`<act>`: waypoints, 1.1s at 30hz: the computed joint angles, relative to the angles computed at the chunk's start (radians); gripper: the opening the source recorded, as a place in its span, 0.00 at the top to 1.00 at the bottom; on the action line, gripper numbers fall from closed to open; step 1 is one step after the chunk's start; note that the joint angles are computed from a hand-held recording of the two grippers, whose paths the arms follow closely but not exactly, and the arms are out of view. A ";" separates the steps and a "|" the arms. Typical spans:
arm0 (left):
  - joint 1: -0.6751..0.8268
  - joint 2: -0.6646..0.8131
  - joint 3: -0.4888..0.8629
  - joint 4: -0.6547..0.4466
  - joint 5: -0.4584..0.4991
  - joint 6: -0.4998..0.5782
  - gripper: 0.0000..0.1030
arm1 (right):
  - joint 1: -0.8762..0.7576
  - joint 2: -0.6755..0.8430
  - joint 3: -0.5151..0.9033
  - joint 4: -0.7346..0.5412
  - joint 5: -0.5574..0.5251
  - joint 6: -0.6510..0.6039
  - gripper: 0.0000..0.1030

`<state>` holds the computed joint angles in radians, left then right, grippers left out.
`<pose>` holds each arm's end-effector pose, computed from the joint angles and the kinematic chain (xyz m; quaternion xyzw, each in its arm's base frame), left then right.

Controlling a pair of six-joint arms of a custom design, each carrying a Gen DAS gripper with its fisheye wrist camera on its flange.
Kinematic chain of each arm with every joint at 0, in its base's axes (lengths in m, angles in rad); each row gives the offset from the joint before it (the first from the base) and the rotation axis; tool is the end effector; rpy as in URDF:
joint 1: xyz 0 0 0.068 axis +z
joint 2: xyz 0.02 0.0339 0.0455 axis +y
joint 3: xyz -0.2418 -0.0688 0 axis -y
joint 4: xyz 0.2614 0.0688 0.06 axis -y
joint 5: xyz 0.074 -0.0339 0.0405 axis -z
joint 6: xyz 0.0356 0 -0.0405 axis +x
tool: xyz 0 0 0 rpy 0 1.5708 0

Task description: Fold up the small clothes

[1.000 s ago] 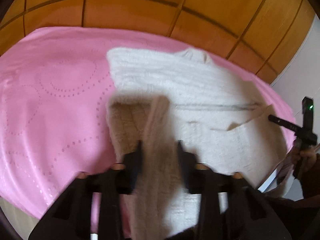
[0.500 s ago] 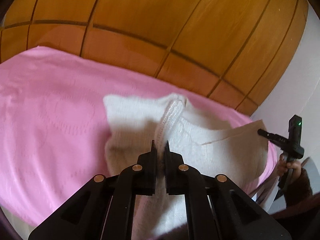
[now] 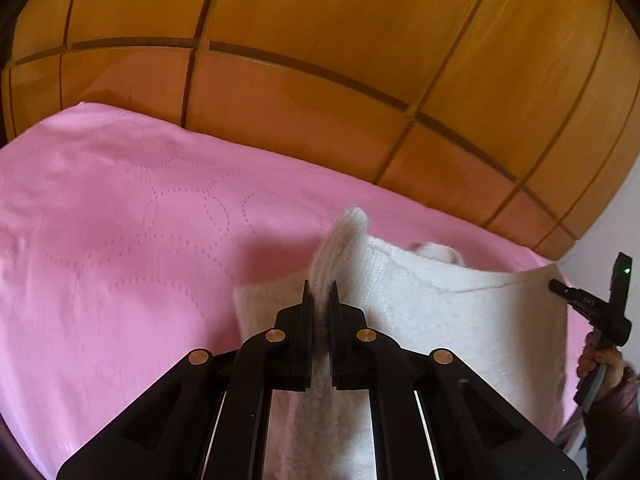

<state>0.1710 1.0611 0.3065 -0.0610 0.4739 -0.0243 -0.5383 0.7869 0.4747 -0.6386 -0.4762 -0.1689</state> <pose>0.2058 0.0190 0.1123 -0.0020 0.9077 -0.1914 0.3734 0.1611 -0.0772 0.1756 0.0992 0.9229 0.1081 0.3559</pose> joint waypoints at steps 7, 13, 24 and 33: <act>-0.143 0.413 0.153 0.174 -0.214 -0.061 0.96 | 0.112 0.302 -0.034 0.284 0.182 0.101 0.94; -0.136 0.395 0.150 0.152 -0.256 -0.087 0.77 | 0.083 0.204 -0.074 0.254 0.185 0.083 0.64; -0.290 -0.030 -0.036 0.019 -0.181 -0.023 0.68 | 0.422 -0.260 -0.140 -0.096 0.148 0.160 0.64; -0.411 0.198 -0.029 0.197 -0.252 -0.059 0.97 | 0.641 -0.192 -0.172 -0.025 0.248 0.268 0.95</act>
